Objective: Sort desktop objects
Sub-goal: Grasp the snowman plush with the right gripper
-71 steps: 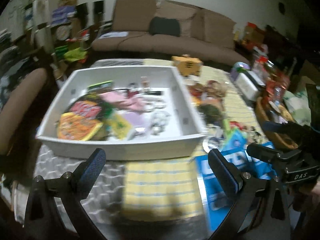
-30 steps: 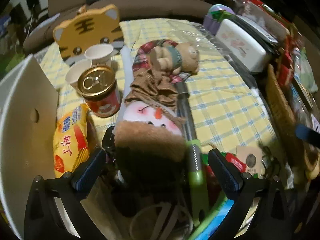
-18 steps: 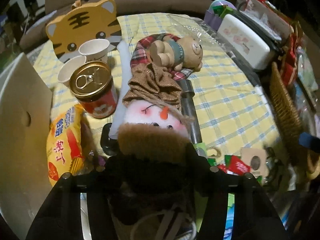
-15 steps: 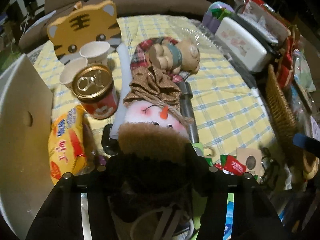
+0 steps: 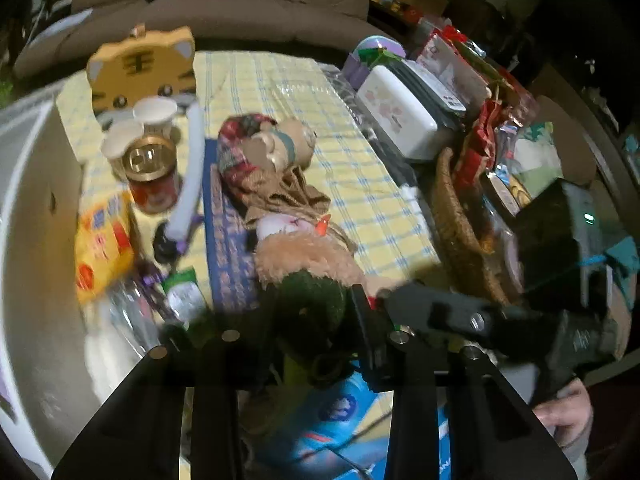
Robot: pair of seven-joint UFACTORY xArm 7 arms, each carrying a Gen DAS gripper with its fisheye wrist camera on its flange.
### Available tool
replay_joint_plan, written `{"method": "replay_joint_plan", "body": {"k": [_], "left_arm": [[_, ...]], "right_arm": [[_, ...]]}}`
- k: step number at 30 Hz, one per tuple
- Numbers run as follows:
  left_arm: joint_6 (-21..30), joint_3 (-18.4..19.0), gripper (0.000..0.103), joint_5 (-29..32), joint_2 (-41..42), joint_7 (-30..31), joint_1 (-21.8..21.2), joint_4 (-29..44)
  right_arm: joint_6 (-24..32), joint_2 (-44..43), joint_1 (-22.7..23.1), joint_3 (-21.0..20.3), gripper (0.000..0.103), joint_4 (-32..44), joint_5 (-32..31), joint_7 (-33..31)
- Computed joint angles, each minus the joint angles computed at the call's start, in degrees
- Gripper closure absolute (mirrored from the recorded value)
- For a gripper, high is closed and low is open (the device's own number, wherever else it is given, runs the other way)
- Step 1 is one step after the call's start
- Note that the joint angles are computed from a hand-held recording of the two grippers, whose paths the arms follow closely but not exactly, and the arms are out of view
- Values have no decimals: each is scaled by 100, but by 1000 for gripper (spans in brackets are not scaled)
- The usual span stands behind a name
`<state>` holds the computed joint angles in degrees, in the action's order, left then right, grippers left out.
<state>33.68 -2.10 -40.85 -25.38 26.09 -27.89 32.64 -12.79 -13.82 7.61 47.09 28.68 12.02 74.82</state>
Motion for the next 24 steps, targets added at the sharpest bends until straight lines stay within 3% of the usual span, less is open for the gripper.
{"method": "replay_joint_plan", "body": {"k": [2,4,6,8,9,10,11,13,15,16,22,24], "left_arm": [[115,167,72,-346,-56,124,-113,-70],[369,371,77,-782,-186,438,-211,-155],[518,279,77,-798,-314,496,-140,-215],[471,95,77,-655,-423,458,-94,-293],[428,11,77,-563,-457,385,-67,-329],[374,-48,77,-459,-491,325,-42,-359],[129,-282,76,-128,-570,124,75,-442],[-97,-388,59,302,-606,-98,129,-515],[-147,-320,26,540,-468,-242,103,-494],[-223,-307,21,647,-404,-303,94,-495],[-447,-64,18,647,156,-74,-231,-333],[-413,99,23,340,251,196,-342,-259]], "right_arm": [[-340,362,452,-494,4,-4,-116,35],[-1046,790,917,-1043,4,-54,-466,345],[-1601,1119,1108,-1317,5,-67,-737,580],[-2126,1497,1222,-1491,12,9,-897,639],[-2301,1677,1275,-1574,27,69,-970,643],[-2328,1820,1321,-1654,44,155,-1054,685],[-2198,1884,1388,-1728,49,237,-1065,670],[-1789,1907,1635,-1891,58,412,-789,332],[-1693,1977,1800,-2043,63,522,-758,235],[-1609,1976,1881,-2120,64,566,-740,196],[-1608,2011,2285,-2594,76,744,-881,-4],[-1407,1900,2483,-2775,76,734,-692,-251]]}}
